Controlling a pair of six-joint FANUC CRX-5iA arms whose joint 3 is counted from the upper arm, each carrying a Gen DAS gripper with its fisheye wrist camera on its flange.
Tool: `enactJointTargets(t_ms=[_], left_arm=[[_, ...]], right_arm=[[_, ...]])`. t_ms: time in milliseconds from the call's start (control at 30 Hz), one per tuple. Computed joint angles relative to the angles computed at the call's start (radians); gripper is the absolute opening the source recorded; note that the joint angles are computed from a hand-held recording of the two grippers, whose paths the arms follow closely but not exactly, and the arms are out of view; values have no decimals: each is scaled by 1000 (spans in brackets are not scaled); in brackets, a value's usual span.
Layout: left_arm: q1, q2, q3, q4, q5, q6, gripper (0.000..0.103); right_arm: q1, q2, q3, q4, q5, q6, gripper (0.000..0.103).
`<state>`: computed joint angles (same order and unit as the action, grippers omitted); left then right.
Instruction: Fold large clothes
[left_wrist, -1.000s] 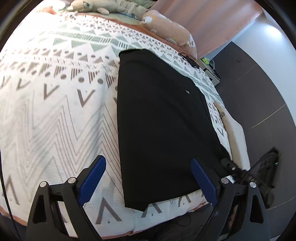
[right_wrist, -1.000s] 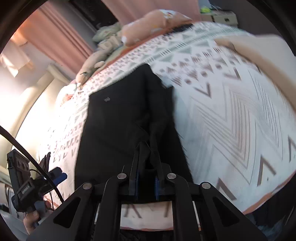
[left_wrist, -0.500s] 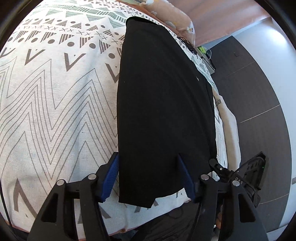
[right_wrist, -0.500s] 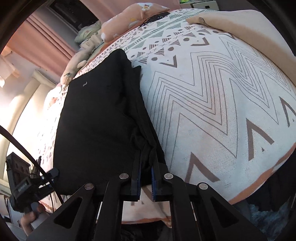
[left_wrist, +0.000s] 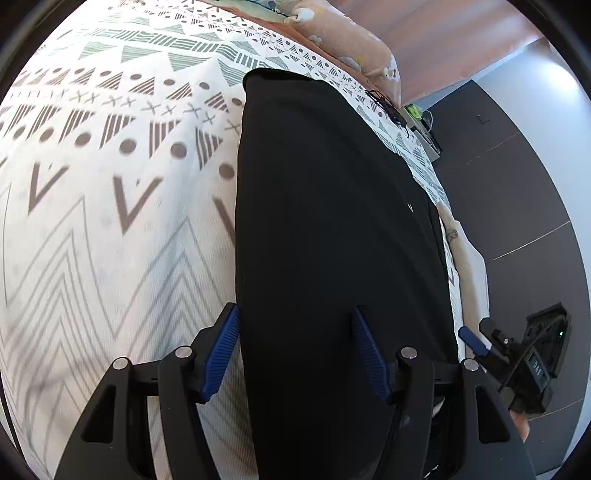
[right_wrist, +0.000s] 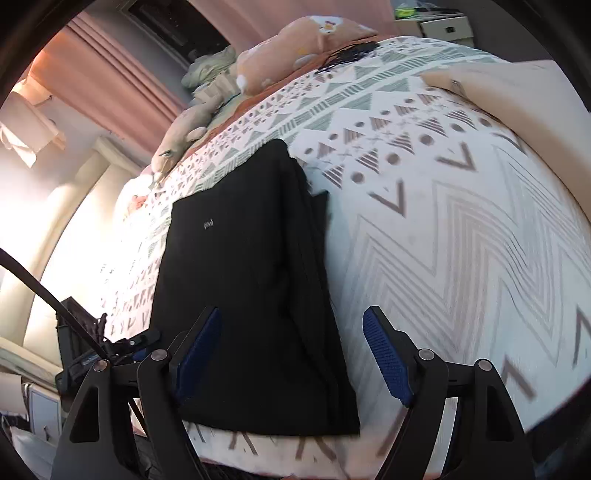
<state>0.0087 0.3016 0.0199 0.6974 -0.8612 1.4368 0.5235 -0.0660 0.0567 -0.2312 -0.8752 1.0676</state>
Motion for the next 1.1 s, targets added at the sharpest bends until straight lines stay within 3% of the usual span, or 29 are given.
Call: enactJointTargets(t_ms=[267, 567, 800, 1100], left_arm=[[10, 70, 94, -16, -8, 6, 63], [27, 136, 174, 1, -34, -26, 63], [32, 166, 189, 39, -31, -54, 63], [38, 247, 297, 43, -99, -13, 63]], right_arm=[[-93, 246, 305, -152, -194, 220, 77], [-143, 467, 574, -242, -352, 267, 77], [-168, 529, 633, -298, -391, 245, 78], [-184, 553, 658, -331, -413, 261, 77]])
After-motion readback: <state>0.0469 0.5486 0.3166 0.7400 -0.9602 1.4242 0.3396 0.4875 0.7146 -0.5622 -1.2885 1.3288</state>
